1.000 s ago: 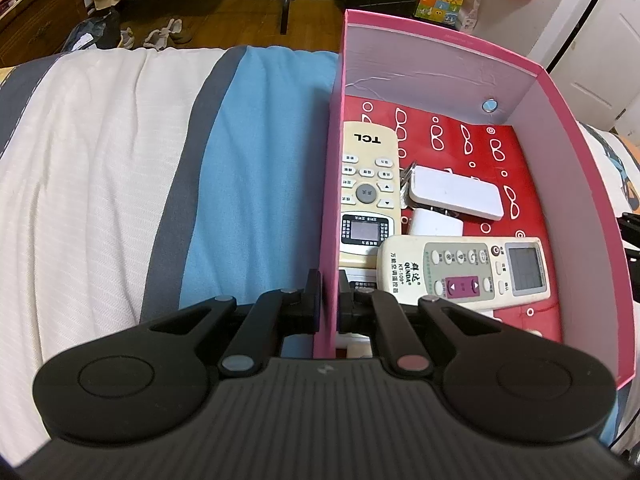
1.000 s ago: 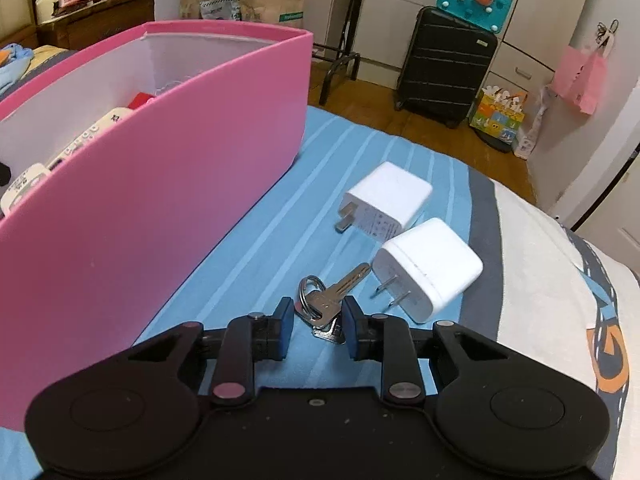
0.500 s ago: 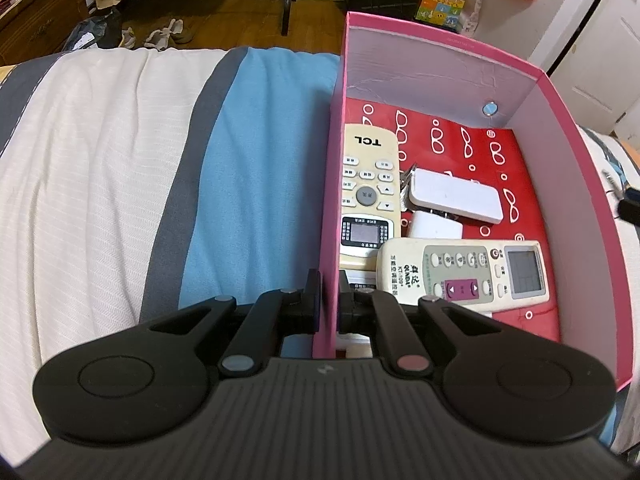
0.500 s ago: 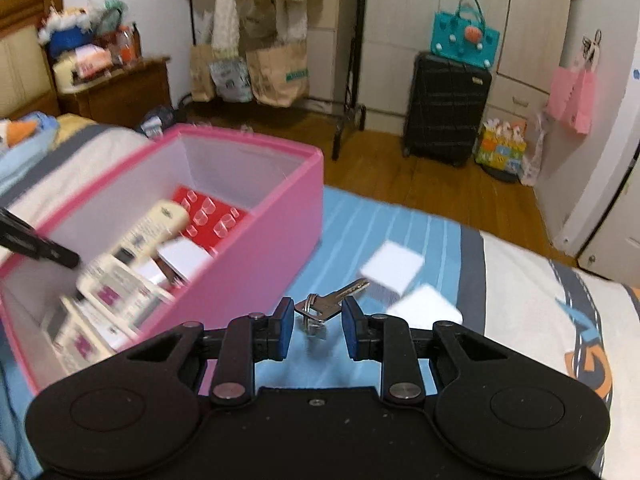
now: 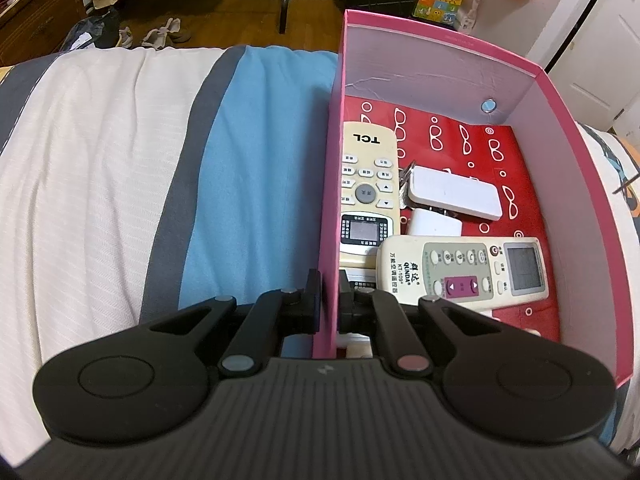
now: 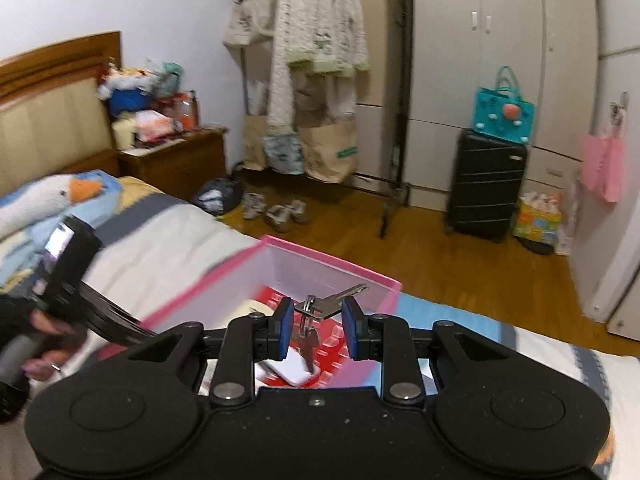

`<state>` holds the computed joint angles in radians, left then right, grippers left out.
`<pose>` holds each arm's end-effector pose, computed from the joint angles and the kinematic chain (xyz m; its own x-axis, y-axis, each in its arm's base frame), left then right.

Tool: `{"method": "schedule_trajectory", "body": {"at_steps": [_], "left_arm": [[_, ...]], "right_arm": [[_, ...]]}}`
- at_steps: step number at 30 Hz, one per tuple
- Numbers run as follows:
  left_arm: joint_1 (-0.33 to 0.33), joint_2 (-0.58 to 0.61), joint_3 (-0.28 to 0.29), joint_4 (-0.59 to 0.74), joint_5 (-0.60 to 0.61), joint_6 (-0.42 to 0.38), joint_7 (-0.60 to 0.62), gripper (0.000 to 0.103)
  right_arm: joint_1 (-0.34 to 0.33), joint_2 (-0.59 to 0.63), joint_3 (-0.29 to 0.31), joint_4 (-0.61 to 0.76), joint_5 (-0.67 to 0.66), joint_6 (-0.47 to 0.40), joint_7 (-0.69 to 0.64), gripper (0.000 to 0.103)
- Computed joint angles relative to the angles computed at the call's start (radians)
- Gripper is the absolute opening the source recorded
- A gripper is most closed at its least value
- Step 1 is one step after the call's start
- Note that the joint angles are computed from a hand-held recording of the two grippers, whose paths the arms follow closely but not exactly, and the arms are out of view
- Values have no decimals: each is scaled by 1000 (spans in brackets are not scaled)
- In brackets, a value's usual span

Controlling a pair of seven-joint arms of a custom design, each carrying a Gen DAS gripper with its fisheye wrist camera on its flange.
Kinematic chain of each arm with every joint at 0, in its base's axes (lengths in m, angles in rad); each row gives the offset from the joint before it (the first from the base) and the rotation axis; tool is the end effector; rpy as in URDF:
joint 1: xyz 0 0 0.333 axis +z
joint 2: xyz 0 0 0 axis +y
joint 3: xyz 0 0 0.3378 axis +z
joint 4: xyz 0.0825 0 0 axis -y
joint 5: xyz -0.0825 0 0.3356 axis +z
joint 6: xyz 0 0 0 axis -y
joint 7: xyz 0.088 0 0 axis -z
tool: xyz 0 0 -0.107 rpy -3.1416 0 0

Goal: Organize rigid objects
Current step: 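Carry the silver keys into the pink box and release them, then move the right gripper to a white charger cube and grasp it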

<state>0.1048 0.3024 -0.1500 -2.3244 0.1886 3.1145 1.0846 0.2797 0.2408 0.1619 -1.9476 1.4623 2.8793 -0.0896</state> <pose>0.5420 -0.0371 0.3278 0.2242 -0.9584 0.1765 -0.8536 -0.2805 -0.4389 0.5588 0.1934 0.4458 0.6925 -0.7209 -0.0275 -0.4265 -0.3784 -0.8215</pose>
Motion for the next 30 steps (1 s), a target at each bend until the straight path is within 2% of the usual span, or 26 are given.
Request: {"method": "schedule_trajectory", "body": {"at_steps": [4,8,12,15,18,20,21,22,24,27,30], "left_arm": [[17,2,-18,-2,-8,8,7,6],[46,4,-47,-7,-24,14,23,7],[46,4,-48,-9,-28,17,27,7],[67,6,-68,-10,-39,21,38,7],[71,7,-72,-11,-42,24,43,7],[68,7,-69,-11,-42,23,43,7],[66,8,-68,-10,-42,22,43,7],[65,8,-66,-10,-42,22,43,7],[66,9,-68,-8,-44,20,43,7],[59,10,-62,-3,-45,13,40,7],[42,9,-45,0,-40,7,32,7]], "right_arm": [[-5,44,8,25,-23,-61,-50,30],[9,118,7,62,-183,-62,83,30],[30,199,-14,121,-398,-73,280,30],[82,253,-70,160,-603,-58,412,30],[106,283,-108,196,-743,-82,513,30],[47,289,-45,208,-712,-65,485,32],[15,286,-10,205,-687,-46,469,42],[-25,281,34,200,-647,-19,445,47],[-109,274,125,195,-561,19,379,52],[-160,244,156,182,-482,54,359,53],[-168,222,118,181,-462,52,426,53]]}}
